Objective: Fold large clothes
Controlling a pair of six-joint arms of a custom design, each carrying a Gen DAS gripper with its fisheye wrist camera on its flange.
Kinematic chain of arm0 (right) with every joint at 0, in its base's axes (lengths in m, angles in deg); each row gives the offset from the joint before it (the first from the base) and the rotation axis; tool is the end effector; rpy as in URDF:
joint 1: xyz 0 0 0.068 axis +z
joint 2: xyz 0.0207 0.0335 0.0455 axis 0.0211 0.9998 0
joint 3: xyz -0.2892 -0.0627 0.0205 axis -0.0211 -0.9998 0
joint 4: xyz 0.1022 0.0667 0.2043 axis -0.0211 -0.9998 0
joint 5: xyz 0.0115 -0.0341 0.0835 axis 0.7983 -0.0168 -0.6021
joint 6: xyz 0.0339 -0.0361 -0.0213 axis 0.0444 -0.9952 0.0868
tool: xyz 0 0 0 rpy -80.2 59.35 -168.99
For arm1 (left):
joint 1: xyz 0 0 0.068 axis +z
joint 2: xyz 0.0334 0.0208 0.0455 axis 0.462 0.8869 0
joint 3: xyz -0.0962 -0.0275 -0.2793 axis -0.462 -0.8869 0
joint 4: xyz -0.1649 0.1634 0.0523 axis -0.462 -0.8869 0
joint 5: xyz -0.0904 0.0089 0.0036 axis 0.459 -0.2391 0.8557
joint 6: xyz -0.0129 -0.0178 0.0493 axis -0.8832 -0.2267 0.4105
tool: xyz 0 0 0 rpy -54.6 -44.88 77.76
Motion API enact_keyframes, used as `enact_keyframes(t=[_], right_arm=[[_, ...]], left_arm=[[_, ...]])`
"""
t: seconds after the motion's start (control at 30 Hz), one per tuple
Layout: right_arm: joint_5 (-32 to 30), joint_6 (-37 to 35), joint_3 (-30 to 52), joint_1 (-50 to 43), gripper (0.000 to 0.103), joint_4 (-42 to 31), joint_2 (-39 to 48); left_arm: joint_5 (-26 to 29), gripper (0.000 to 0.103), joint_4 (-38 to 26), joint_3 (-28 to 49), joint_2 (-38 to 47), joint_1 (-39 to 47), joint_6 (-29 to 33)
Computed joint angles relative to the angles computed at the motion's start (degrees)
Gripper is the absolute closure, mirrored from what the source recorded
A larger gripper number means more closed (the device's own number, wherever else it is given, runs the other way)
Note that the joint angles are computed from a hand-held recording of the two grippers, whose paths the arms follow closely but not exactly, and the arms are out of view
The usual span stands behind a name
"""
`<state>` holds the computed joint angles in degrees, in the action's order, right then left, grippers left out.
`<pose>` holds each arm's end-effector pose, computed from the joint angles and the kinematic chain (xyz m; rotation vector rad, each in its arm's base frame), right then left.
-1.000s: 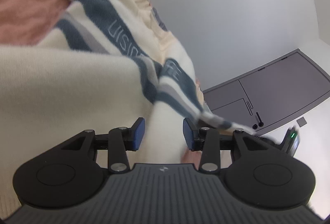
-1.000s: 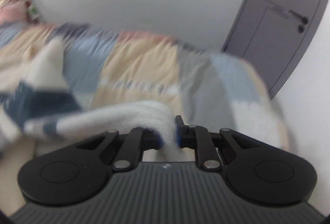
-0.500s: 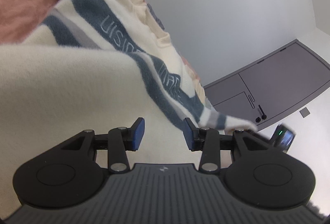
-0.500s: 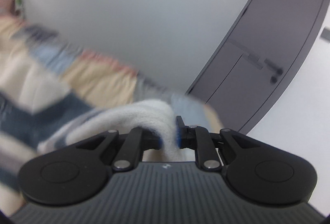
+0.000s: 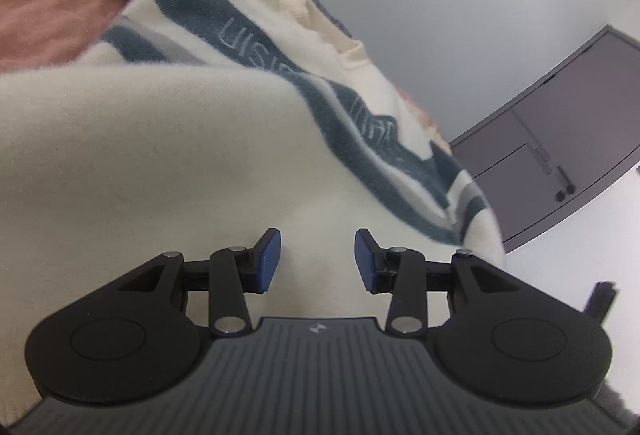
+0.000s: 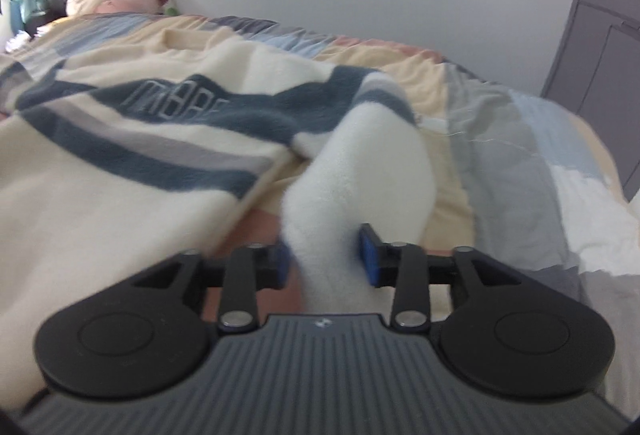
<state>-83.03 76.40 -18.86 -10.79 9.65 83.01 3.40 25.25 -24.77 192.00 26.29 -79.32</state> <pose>0.2635 -0.0563 0.1917 0.1114 2.2596 -0.1885 0.3690 -0.0314 0.1286 -0.0001 2.2955 -1.0120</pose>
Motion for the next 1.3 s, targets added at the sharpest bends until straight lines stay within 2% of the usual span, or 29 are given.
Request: enact_keyframes(t=[0.03, 0.07, 0.23, 0.4, 0.5, 0.57, 0.77, 0.8, 0.83, 0.87, 0.93, 1.1, 1.2, 1.3], right_arm=[[-2.9, 0.9, 0.3, -0.8, 0.042, -1.7, -0.7], [-5.3, 1.6, 0.2, -1.5, 0.039, -3.6, -2.2], [-12.3, 2.6, -2.2, -6.7, 0.037, -11.1, -12.0], [-19.4, 7.7, -2.4, -20.4, 0.037, -15.9, -16.4], [-18.3, 12.2, -1.4, -26.4, 0.036, -15.1, -11.6], [-19.7, 15.6, -0.4, -29.9, 0.036, -13.8, -6.4], [-22.3, 23.7, -1.3, -32.1, 0.037, -3.1, 4.9], [-22.2, 23.8, -0.9, -31.5, 0.047, -2.2, 5.9], [-21.6, 23.7, -0.6, -30.7, 0.064, -1.9, 6.3], [-22.1, 23.7, 0.3, -30.2, 0.075, -2.2, 6.8], [-21.8, 22.6, 4.3, -29.0, 0.091, -6.3, 6.8], [-17.1, 19.5, 17.0, -27.8, 0.095, -15.6, 4.0], [-11.7, 16.9, 28.3, -28.3, 0.096, -21.4, 4.6], [-6.7, 14.0, 38.3, -29.8, 0.096, -23.3, 5.9]], left_arm=[[-0.5, 0.057, -0.1, -0.2, -0.1, -0.1, 0.4], [-0.8, 0.057, -0.2, -0.4, -0.2, -0.2, 0.7], [-1.9, 0.057, 0.0, -1.2, -0.7, -0.6, 2.4], [-1.7, 0.057, -0.3, -1.5, -0.9, -0.7, 2.3], [-1.7, 0.057, -0.3, -1.5, -0.9, -0.8, 2.2], [-1.9, 0.057, -0.4, -1.2, -0.8, -0.9, 1.9], [-2.1, 0.056, -0.6, -1.0, -0.5, -1.0, 2.1], [-2.2, 0.056, -0.6, -0.9, -0.4, -1.1, 2.2], [-2.4, 0.056, -0.6, -0.9, -0.3, -1.2, 2.3], [-2.6, 0.056, -0.5, -0.9, -0.3, -1.3, 2.3], [-2.8, 0.056, -0.7, -0.8, -0.3, -1.4, 2.5], [-3.5, 0.055, -0.9, -1.2, -0.9, -1.7, 3.1], [-3.6, 0.055, -1.0, -1.1, -1.1, -1.7, 3.1], [-3.6, 0.056, -2.9, -0.6, -1.7, -1.7, 3.1]])
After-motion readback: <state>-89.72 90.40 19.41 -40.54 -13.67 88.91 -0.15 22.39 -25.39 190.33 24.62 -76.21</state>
